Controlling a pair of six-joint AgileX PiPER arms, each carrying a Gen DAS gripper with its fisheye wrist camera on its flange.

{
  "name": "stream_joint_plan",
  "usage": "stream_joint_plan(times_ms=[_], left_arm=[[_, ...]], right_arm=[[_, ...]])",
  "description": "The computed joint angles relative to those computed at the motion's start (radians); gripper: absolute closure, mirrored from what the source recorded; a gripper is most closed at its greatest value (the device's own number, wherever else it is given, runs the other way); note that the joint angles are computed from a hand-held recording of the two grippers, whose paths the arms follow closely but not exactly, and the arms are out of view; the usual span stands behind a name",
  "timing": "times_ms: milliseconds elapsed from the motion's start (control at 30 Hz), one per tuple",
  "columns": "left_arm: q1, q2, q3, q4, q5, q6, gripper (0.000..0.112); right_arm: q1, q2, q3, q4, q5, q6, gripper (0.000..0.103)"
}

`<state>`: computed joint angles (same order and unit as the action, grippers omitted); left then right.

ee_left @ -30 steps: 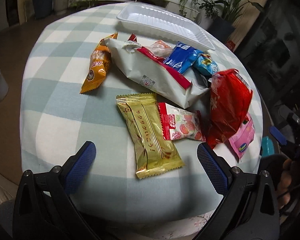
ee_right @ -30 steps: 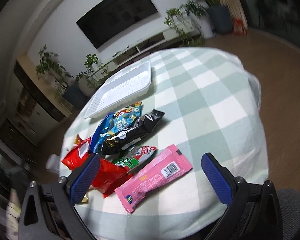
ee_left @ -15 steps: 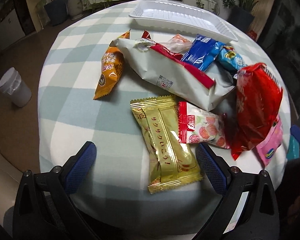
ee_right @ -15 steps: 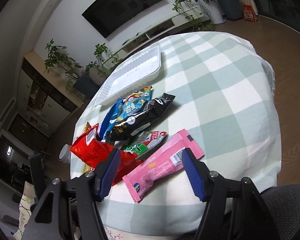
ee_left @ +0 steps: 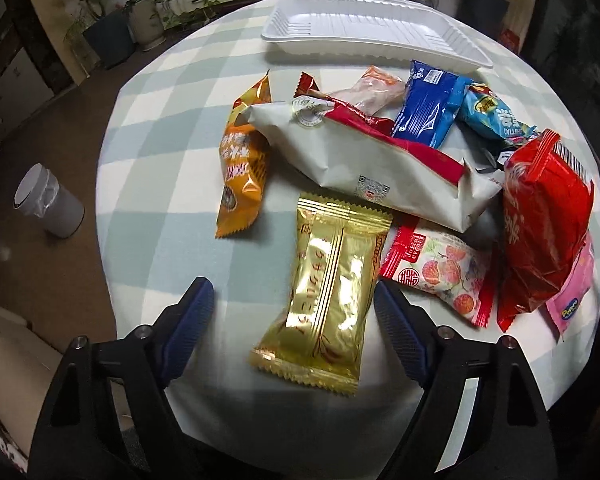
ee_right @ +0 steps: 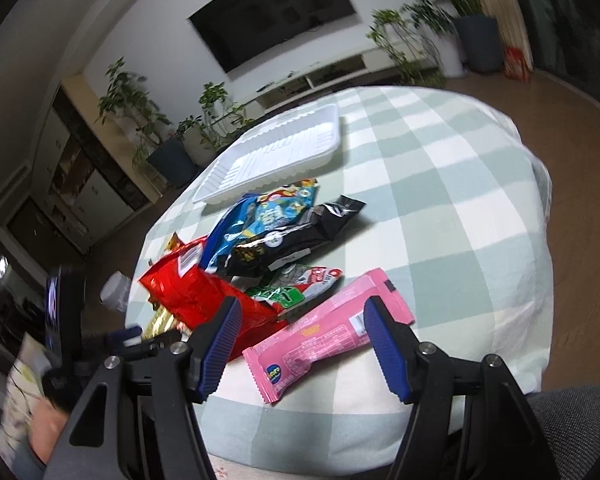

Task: Organize snacks
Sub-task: 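Grasp the gold wafer packet with the left tool while the right tool grasps the red chip bag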

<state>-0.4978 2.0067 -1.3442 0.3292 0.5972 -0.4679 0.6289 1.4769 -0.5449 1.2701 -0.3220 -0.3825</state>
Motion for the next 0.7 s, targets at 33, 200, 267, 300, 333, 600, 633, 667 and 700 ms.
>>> stream_joint_plan(times_ms=[33, 200, 267, 300, 333, 600, 633, 667, 700], left_arm=[[0.011, 0.004, -0.004, -0.031, -0.011, 0.039, 0.031], [0.057, -0.008, 0.011, -0.232, -0.065, 0.286, 0.064], [0.055, -0.014, 0.012, -0.264, -0.06, 0.339, 0.079], [0.058, -0.017, 0.015, -0.28, -0.058, 0.36, 0.082], [0.065, -0.023, 0.02, -0.314, -0.056, 0.396, 0.083], [0.153, -0.111, 0.136, -0.697, -0.099, 0.754, 0.083], [0.153, -0.126, 0.155, -0.714, -0.107, 0.767, 0.083], [0.166, -0.136, 0.17, -0.77, -0.116, 0.819, 0.083], [0.175, -0.141, 0.179, -0.811, -0.123, 0.856, 0.083]], right_arm=[[0.028, 0.006, -0.012, 0.06, -0.029, -0.078, 0.036], [0.135, 0.044, -0.061, 0.172, -0.141, -0.271, 0.036], [0.164, 0.064, -0.082, 0.17, -0.161, -0.309, 0.036], [0.175, 0.075, -0.094, 0.174, -0.167, -0.332, 0.036], [0.185, 0.084, -0.11, 0.185, -0.168, -0.369, 0.036], [0.255, 0.163, -0.242, 0.294, -0.197, -0.656, 0.036], [0.25, 0.18, -0.272, 0.338, -0.196, -0.722, 0.036], [0.251, 0.19, -0.284, 0.355, -0.198, -0.747, 0.036], [0.242, 0.203, -0.311, 0.392, -0.193, -0.801, 0.036]])
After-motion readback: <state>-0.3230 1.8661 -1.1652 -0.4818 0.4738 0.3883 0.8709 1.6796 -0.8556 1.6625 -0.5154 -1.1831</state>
